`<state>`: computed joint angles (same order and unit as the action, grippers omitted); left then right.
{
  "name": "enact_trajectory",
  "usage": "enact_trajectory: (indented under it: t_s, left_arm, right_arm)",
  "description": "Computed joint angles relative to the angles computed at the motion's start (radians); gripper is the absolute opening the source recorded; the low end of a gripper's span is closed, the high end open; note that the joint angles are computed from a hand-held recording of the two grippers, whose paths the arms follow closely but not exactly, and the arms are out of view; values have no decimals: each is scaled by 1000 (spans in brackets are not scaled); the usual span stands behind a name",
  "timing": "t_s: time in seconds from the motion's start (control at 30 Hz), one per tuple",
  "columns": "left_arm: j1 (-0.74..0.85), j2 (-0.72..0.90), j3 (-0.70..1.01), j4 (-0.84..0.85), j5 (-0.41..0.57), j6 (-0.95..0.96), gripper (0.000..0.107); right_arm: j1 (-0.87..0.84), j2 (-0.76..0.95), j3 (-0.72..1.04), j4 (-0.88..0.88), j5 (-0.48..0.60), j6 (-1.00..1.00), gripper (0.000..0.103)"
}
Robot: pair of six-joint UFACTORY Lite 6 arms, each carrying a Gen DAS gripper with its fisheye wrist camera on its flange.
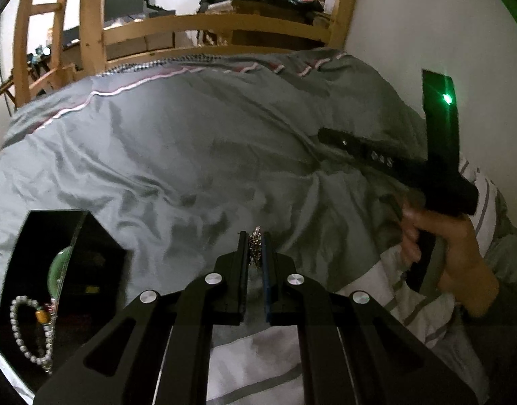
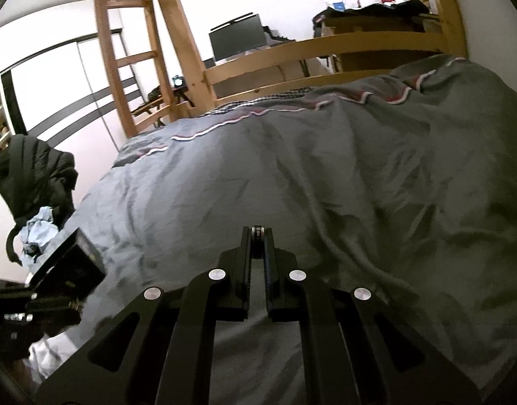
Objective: Organize jewelry
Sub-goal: 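Carry both items over the black box and open both tools to drop them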
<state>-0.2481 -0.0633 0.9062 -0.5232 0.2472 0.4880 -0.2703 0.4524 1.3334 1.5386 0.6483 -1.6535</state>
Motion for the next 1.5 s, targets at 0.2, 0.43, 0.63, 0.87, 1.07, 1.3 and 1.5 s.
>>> enact_trajectory:
  t_s: [0.2,0.43,0.63,0.87,1.07,1.3,1.5]
  left_arm:
    - [59,-158,-42,190,78,-205,6]
    - [211,-324,-84,142,171,-134,6]
    - [438,-386,-77,-41,259,107,6]
    - [722,-313,-48,-266,411,388,6]
    - [802,-238,-30,-316,459,447,6]
    - [913,-146,0,-382,538,474,6]
    - [945,-146,-4,-427,565,497,60]
  right_arm:
    - [46,-159,-126,-18,-15,-9,7]
    - [166,-340,-229,-86,-58,95,7]
    - [322,-441,-271,-155,-114,209,7]
    - [550,-431,-229,-237,-205,332,7]
    - [691,-334,-142,-310,-282,446,7]
    - [761,-137,77,-481,-219,668,8]
    - [758,-63,155,-478,-160,742,53]
